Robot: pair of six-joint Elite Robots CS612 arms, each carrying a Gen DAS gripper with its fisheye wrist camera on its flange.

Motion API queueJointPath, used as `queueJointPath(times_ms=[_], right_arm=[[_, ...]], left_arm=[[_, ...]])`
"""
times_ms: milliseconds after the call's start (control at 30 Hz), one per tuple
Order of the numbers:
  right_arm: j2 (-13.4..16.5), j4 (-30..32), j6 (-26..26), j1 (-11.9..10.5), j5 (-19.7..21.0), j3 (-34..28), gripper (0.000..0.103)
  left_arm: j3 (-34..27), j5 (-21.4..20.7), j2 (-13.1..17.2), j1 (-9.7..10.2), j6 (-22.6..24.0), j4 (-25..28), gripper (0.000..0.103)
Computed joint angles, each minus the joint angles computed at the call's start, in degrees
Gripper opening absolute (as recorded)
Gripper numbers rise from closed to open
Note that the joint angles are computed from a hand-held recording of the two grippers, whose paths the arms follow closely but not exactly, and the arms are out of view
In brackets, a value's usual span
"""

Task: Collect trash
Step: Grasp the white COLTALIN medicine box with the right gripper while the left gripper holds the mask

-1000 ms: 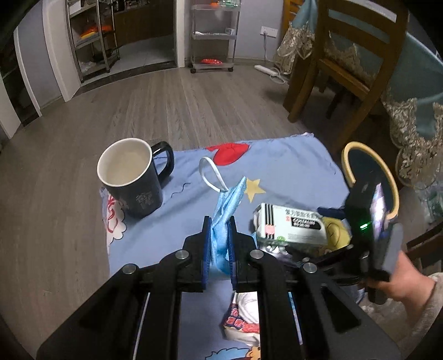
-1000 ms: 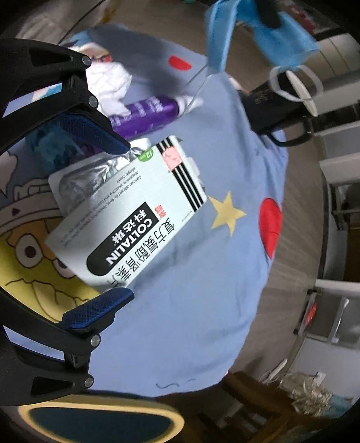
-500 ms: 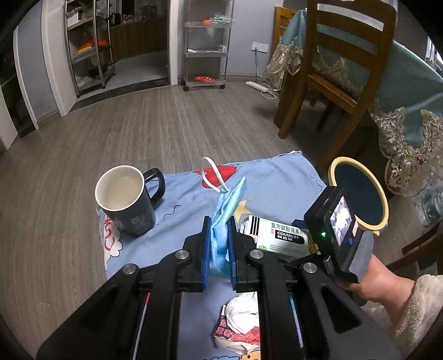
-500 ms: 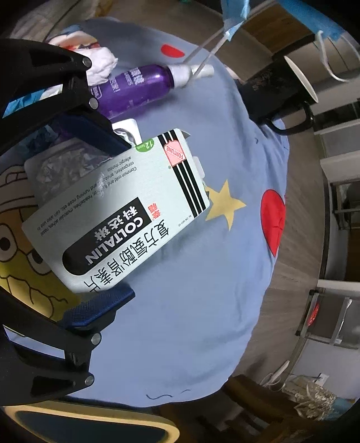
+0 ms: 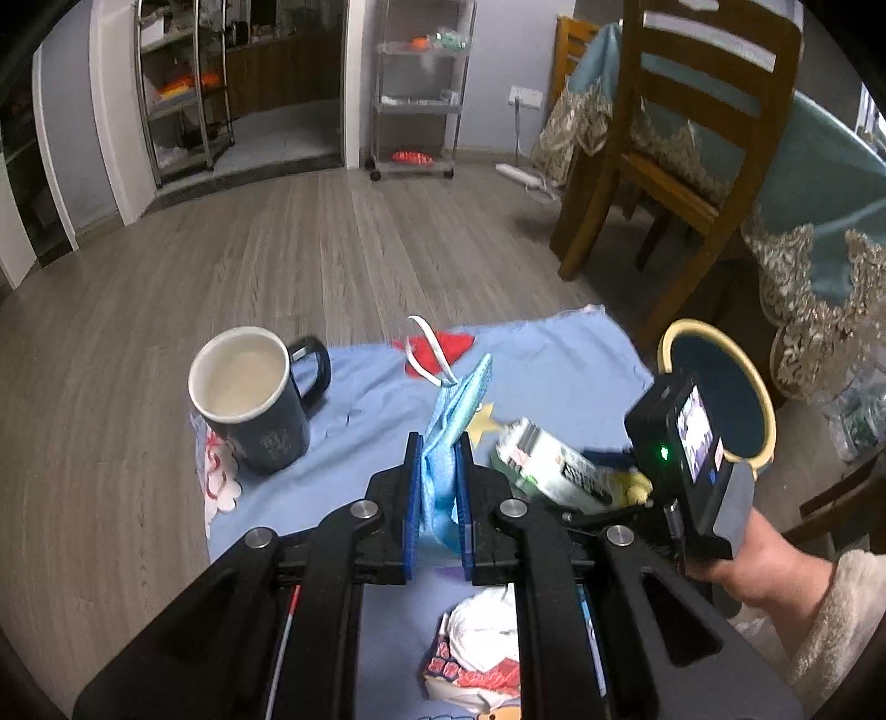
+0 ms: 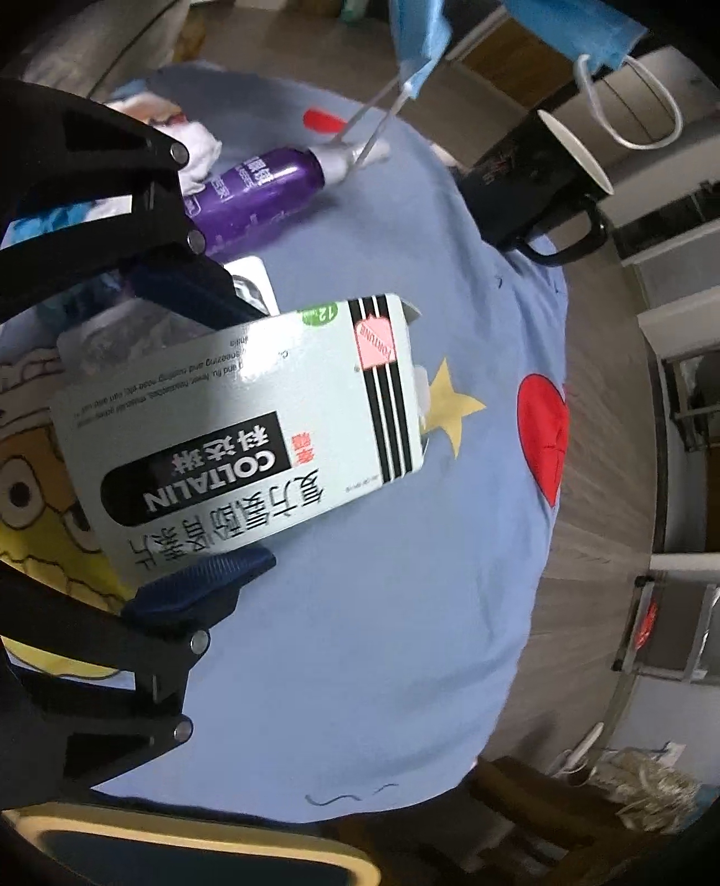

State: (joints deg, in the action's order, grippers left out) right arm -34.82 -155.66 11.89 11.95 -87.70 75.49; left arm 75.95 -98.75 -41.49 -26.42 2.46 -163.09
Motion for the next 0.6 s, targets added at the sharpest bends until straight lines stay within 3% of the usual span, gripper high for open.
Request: queueJointPath(times_ms=[233, 600], right_arm=[[-2.4, -1.1, 5.1, -0.7, -0.4, 2.9, 0.074], [-7.5, -3.9, 7.8, -1.1, -3.0, 7.5, 0.074]], left_arm=[[1.8, -0.3, -1.3, -0.46, 1.9, -6.9, 0.010], [1.7, -1.0, -1.4, -0.97, 4.5, -5.0, 0.010]])
